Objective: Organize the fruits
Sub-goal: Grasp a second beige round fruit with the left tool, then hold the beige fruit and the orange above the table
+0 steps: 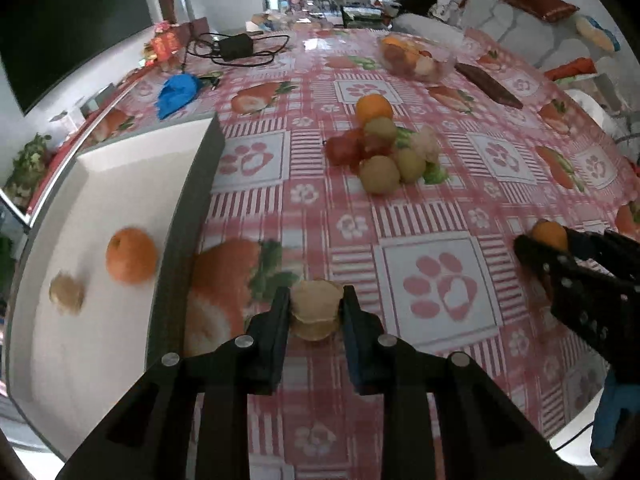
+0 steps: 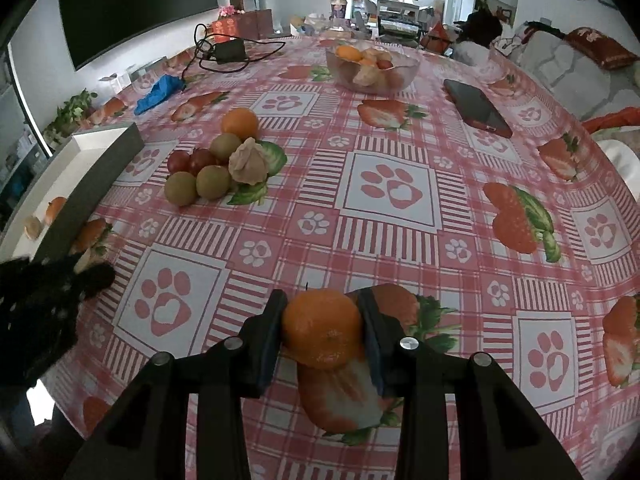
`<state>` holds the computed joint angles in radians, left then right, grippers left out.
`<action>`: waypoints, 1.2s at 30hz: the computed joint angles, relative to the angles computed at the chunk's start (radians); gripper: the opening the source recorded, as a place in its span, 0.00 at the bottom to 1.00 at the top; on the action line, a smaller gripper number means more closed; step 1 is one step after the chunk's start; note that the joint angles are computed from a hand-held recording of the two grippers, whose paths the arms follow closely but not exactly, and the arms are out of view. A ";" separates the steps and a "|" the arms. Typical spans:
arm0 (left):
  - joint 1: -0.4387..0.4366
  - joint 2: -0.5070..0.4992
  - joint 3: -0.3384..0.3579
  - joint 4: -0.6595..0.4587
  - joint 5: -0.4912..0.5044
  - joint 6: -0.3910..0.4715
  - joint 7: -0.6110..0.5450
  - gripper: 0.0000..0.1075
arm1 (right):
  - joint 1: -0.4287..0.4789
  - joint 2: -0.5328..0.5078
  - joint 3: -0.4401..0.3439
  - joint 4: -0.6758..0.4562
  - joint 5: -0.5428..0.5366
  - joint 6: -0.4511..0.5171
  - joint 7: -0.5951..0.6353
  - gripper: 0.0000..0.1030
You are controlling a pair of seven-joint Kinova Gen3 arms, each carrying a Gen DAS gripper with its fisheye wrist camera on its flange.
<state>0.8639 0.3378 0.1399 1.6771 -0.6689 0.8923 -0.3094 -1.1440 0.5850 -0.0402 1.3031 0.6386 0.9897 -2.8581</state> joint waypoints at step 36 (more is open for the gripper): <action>0.007 -0.010 0.005 0.028 -0.033 -0.014 0.052 0.26 | 0.000 0.003 -0.001 -0.007 -0.005 0.006 0.014 0.36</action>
<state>0.8710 0.3278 0.1448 1.7052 -0.7017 0.8781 -0.2571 -1.1438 0.5879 -0.0410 1.2965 0.6339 0.9953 -2.8444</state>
